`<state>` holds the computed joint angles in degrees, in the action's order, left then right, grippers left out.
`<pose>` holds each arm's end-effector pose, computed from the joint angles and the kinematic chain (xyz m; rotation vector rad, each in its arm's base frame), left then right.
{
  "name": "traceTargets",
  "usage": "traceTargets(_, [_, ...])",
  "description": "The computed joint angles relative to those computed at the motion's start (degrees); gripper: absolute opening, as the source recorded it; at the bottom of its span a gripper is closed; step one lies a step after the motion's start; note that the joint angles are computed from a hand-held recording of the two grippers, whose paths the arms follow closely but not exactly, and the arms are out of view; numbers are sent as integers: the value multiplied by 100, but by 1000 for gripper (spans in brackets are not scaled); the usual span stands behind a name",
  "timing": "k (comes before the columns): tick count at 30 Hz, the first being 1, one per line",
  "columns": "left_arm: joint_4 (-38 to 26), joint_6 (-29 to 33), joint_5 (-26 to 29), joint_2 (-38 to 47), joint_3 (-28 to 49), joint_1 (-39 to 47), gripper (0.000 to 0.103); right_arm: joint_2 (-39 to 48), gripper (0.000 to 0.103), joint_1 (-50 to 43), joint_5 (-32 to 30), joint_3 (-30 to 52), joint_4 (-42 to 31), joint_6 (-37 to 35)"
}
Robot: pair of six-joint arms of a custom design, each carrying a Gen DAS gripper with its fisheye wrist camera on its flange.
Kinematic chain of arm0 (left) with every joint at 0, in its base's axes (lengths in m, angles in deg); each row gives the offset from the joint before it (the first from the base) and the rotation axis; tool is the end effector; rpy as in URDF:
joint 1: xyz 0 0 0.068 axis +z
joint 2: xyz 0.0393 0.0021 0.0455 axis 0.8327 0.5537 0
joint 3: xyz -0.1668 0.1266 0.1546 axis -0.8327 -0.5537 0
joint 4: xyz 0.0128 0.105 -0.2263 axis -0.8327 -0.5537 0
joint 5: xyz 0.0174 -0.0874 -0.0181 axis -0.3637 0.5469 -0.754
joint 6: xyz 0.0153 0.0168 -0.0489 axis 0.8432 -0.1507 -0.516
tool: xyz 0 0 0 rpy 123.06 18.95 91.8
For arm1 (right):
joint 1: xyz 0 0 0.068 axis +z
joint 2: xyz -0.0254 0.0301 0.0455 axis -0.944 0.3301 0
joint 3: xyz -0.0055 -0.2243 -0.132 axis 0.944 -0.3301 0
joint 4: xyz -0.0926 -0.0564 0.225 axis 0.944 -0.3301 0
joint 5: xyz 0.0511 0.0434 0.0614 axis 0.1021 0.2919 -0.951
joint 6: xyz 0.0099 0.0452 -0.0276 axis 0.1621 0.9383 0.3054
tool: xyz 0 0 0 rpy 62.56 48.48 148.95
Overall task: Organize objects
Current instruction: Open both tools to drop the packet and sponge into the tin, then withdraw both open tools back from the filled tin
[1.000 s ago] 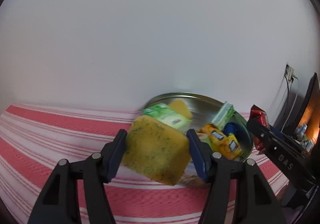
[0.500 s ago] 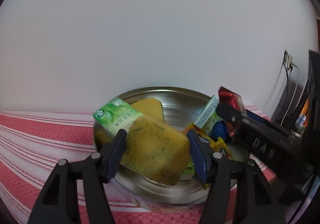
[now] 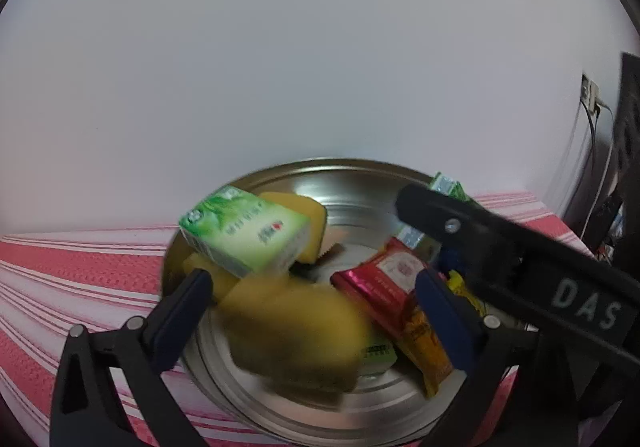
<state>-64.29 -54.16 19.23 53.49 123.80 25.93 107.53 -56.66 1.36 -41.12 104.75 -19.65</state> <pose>0.2652 -0.1424 0.1507 0.1075 2.1435 -0.0972 0.2369 0.0642 0.1607 0.0460 2.0578 0.5236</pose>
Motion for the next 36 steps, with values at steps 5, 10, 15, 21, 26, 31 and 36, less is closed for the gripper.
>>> traceTargets(5, [-117,-87,-358,-205,-76,-125,103,-982,79,405,790,-582,-105,218])
traceTargets(10, [-69,-114,-391,-314,-193,-49,103,-1591,79,664,1592,-916,-328,393])
traceTargets(15, [-3,-286,-815,-475,-407,-308,103,-2065,82,1368,2898,-1106,-688,366])
traceTargets(21, [206,-211,-1355,-625,-649,-453,103,-2227,88,2815,4781,-1181,-904,331])
traceTargets(26, [238,-235,-1509,-891,-923,-524,103,-2366,93,3703,5740,-1277,-1256,867])
traceTargets(31, [335,-185,-1793,-1616,-1479,-684,103,-2164,93,3785,5908,-1267,-1111,792])
traceTargets(36, [517,-70,-1964,-1851,-1727,-816,103,-2172,93,4104,6507,-999,-1471,880])
